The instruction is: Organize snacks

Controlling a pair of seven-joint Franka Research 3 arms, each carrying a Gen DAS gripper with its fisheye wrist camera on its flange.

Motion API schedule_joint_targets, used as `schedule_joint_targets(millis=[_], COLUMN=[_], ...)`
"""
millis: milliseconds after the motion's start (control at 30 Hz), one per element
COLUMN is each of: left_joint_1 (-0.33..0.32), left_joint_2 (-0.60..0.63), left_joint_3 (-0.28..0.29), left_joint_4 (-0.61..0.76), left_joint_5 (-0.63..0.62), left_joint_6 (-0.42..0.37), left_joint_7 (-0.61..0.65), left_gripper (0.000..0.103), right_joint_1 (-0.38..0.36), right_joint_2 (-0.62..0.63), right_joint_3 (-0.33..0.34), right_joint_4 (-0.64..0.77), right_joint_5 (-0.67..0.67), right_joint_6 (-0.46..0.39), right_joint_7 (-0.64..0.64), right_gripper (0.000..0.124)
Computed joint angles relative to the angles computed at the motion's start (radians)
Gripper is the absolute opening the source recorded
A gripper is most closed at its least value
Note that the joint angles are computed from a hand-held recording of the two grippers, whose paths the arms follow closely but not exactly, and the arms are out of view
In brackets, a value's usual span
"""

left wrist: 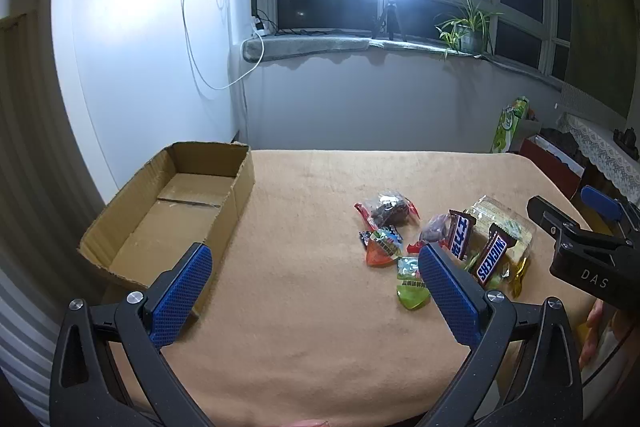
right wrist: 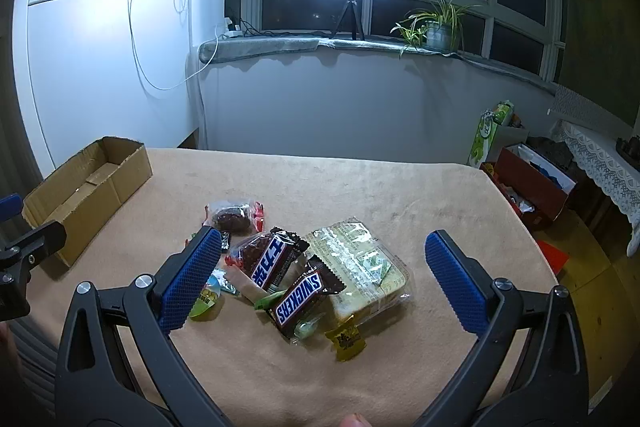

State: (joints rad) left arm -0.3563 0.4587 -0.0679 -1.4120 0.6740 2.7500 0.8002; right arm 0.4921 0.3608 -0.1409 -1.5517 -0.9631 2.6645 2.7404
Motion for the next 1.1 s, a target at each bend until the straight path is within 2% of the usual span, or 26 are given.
schedule_joint_targets(millis=[1100], left_joint_1=[0.007], left_joint_2=[0.001], left_joint_3=[-0.001], left_joint_4=[0.001], left_joint_5=[-0.014], left_joint_6=[0.002], left_joint_7=[0.014], left_gripper=[0.103], right_joint_1=[-0.001], right_joint_2=[-0.002], right_joint_3=[0.000], right_joint_4=[-0.003], right_joint_5=[0.000], right_joint_6=[0.000], right_joint_7=[-0.004], right_gripper=[0.103])
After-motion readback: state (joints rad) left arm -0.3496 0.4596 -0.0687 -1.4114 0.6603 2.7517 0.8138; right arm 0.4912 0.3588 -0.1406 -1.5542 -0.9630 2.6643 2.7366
